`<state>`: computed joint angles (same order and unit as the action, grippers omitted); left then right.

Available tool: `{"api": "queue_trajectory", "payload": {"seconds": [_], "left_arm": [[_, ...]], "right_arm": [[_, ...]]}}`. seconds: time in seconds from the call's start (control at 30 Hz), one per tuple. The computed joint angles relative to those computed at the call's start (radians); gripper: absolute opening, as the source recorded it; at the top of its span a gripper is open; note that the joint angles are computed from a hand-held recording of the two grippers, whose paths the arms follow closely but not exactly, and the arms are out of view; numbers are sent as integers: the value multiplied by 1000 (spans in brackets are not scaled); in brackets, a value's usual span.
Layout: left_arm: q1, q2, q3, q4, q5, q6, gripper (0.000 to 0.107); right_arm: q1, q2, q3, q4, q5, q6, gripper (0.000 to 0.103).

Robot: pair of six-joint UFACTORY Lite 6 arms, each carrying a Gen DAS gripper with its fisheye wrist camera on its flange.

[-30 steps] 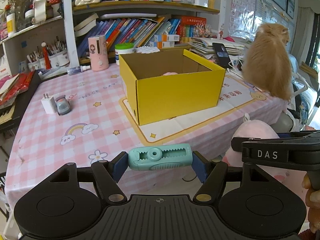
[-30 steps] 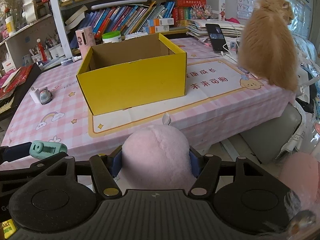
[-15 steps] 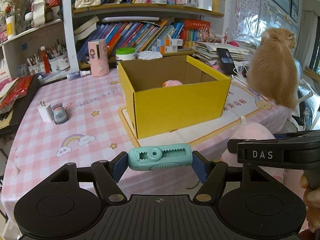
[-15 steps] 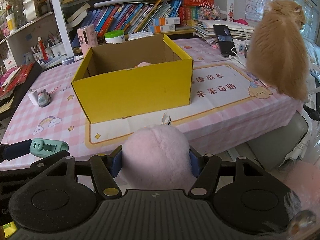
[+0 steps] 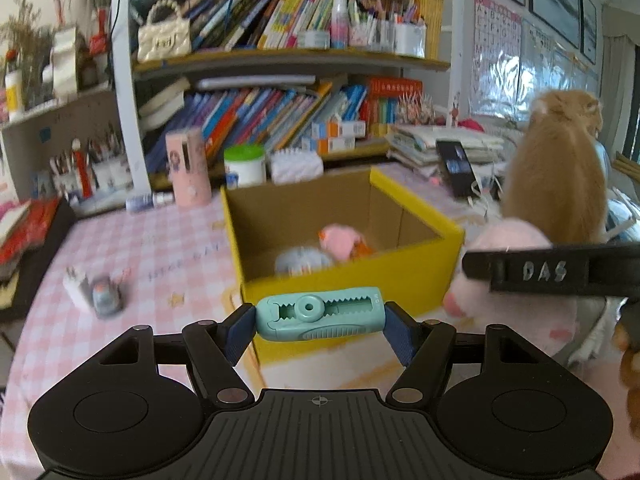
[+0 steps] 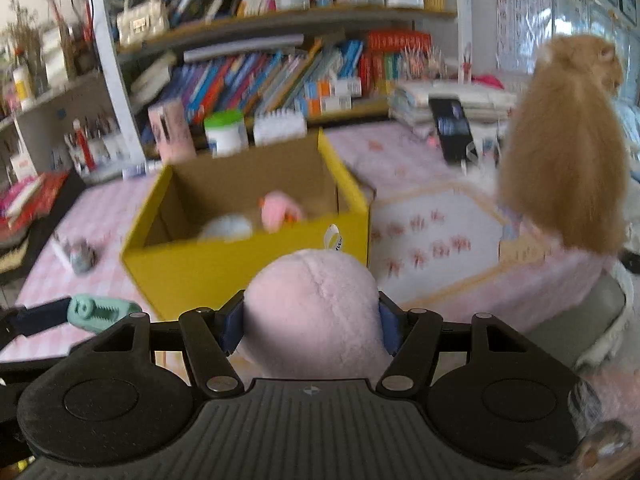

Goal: Organize objects
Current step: 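Lower both into the yellow box and open the left and right grippers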

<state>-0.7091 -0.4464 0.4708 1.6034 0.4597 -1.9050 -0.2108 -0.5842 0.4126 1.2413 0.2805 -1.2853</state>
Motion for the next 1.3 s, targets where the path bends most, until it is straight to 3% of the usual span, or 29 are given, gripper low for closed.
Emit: {"api": "queue_trajectory", "payload": {"seconds": [0.17,0.3,0.63,0.87,1.13,1.23,1.3], "left_arm": [[65,219,202,154,14,-86,69],[119,436,396,179,1,-77,69],[200,755,669,-116,-127,144,69],[229,883,816,-583,-184,573,69],[280,970,930,-1088,-176,1028,70],[285,962,921,-1156,-179,1073,72],[277,950,907,-1074,-171,982,74]], "right_arm": [[-71,204,206,364,90,-426,62],[-69,430,424,489,155,-571,62],[29,951,977,63,205,-129,63],[92,1246,1324,-311,318,172,63],[132,1529,1708,-573,492,403,66],[141,1608,1823,-626,549,451,67],[144,1637,1866,-648,567,465,68]]}}
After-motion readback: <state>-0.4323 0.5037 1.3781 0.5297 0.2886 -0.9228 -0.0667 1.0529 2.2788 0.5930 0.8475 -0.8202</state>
